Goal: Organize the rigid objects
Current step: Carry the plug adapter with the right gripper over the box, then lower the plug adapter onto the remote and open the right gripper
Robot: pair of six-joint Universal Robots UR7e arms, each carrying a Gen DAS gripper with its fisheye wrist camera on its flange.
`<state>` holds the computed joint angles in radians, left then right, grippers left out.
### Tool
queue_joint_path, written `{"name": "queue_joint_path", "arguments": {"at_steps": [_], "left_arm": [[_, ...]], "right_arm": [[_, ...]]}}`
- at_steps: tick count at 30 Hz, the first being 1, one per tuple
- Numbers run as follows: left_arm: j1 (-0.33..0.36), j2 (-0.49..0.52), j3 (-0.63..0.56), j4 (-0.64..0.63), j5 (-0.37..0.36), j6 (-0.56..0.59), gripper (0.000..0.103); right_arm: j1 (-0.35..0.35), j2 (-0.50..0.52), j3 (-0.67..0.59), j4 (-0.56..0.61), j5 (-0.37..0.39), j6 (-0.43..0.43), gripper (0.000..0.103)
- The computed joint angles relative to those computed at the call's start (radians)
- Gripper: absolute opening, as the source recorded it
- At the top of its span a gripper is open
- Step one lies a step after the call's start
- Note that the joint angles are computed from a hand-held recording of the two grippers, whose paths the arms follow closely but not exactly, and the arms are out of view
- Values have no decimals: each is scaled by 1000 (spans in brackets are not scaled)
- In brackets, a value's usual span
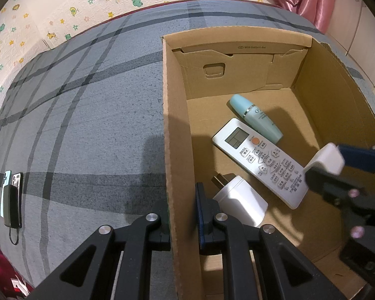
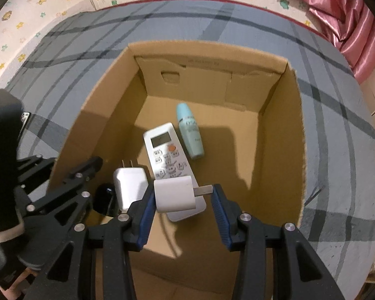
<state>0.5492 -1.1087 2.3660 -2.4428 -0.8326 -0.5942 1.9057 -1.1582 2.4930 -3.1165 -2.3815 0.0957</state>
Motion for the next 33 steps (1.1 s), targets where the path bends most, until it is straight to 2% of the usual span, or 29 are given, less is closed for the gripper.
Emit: {"name": "queue_joint_path", "arguments": {"at_steps": [12, 27, 33], "left_arm": [[-1, 1, 1, -1, 3, 1, 14], [-2, 2, 3, -1, 6, -2, 14], [-4, 2, 3, 1, 5, -6, 14]], "right_arm": [[-55, 17, -16, 87, 19, 62, 47], [-49, 12, -1, 24, 39, 44, 50], [-17, 7, 4, -3, 12, 32, 51]]}}
